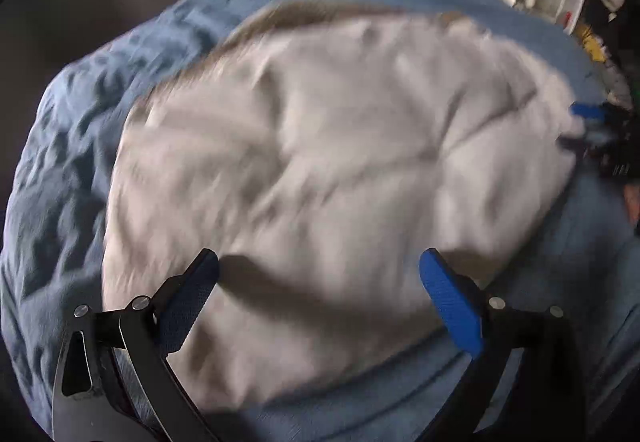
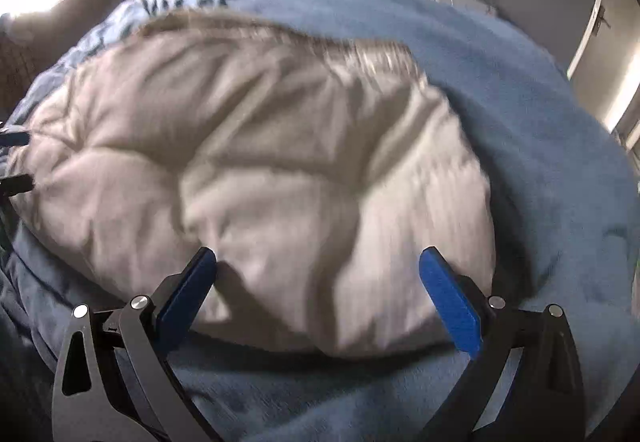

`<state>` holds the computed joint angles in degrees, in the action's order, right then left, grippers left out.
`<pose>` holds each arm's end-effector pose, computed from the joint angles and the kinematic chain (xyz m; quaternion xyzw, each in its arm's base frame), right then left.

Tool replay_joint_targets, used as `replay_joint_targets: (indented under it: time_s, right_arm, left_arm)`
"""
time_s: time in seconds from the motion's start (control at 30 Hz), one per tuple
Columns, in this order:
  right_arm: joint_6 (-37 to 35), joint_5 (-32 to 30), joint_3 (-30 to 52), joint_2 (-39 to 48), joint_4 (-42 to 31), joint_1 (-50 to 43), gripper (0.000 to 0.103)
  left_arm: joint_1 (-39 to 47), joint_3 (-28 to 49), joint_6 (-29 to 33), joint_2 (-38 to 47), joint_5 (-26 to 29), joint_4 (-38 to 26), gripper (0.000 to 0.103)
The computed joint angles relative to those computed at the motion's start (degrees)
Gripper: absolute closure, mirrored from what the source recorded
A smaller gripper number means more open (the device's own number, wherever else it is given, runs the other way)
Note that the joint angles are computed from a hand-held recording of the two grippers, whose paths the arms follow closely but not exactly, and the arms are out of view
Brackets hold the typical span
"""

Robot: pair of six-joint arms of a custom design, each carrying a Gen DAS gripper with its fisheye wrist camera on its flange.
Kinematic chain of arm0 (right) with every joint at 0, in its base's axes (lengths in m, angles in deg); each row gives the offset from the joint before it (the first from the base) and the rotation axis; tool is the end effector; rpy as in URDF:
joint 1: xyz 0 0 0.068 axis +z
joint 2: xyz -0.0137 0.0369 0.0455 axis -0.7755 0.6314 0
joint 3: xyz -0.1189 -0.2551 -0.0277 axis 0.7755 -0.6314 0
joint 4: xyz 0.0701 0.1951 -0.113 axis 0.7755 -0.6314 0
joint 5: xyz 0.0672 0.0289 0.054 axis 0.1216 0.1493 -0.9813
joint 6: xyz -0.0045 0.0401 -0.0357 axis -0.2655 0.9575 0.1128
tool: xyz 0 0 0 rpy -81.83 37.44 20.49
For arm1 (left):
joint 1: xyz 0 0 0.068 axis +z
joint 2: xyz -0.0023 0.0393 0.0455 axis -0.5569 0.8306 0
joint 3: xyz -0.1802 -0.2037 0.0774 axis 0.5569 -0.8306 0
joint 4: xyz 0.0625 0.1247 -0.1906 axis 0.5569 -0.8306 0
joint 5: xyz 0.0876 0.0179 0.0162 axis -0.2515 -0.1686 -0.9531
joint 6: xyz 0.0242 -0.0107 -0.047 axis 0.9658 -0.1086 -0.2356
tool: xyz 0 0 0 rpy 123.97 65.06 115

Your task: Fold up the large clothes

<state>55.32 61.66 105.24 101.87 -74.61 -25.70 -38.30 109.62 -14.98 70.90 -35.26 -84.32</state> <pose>0.2783 0.1255 0.1902 -0.0929 0.9598 0.0220 0.2639 0.2692 -0.0233 0.2169 0.1915 0.9533 -0.0047 0.2335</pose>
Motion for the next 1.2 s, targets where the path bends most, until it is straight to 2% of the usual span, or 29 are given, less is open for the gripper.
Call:
replay_joint_targets:
  time_s: [0.1, 0.23, 0.33, 0.5, 0.6, 0.7, 0.77, 0.9, 0.97, 1.07, 1.2]
  right_arm:
    - [1.47, -1.1, -0.71, 2.13, -1.18, -2.03, 0.006]
    - [2.98, -3.81, -0.8, 5.36, -2.38, -4.34, 0.006]
    - [2.73, -2.98, -0.34, 6.63, -2.72, -4.0, 0.006]
    - [3.42, -2.08, -0.92, 4.11, -3.11, -4.15, 0.006]
    - [3.74, -1.45, -5.15, -3.14, 1.88, -3.73, 0.006]
    - [3.08, -3.3, -3.57, -4.56, 5.19, -4.23, 0.006]
    - [2.64, -6.03, 1.13, -0.35, 4.44, -5.0, 0.006]
    - [-0.06, -6.77, 15.16, 11.63, 0.98, -5.24, 0.006]
    - [-0.03, -7.25, 24.01, 17.62, -1.84, -5.97, 0.006]
    - [0.91, -8.34, 33.9, 23.71, -7.33, -6.52, 0.006]
    - [1.1, -8.71, 54.66, 36.33, -18.53, -7.29, 0.006]
  left_arm:
    - [3.6, -3.41, 0.55, 1.18, 2.56, 2.9, 0.005]
    - [1.01, -4.98, 1.79, 5.01, -1.77, 5.79, 0.005]
    - [-0.22, -5.14, 1.29, 6.24, -3.25, 6.73, 0.005]
    - [-2.29, -7.28, -0.24, 1.64, -5.51, 6.64, 0.005]
    - [-0.87, -7.73, -0.93, -4.25, -2.05, 6.92, 0.006]
    - [1.37, -2.92, -3.79, -4.23, 4.77, 6.0, 0.006]
    - [0.61, 2.5, -6.38, 1.21, 7.43, 4.52, 0.006]
    - [-3.17, 12.05, -8.01, 12.15, 1.43, 4.36, 0.005]
    - [-2.18, 18.71, -9.99, 17.27, 1.1, 4.26, 0.005]
    - [0.16, 32.56, -12.46, 27.3, 1.23, -0.69, 0.005]
    - [0.55, 47.72, -11.9, 37.18, -6.46, -6.13, 0.005]
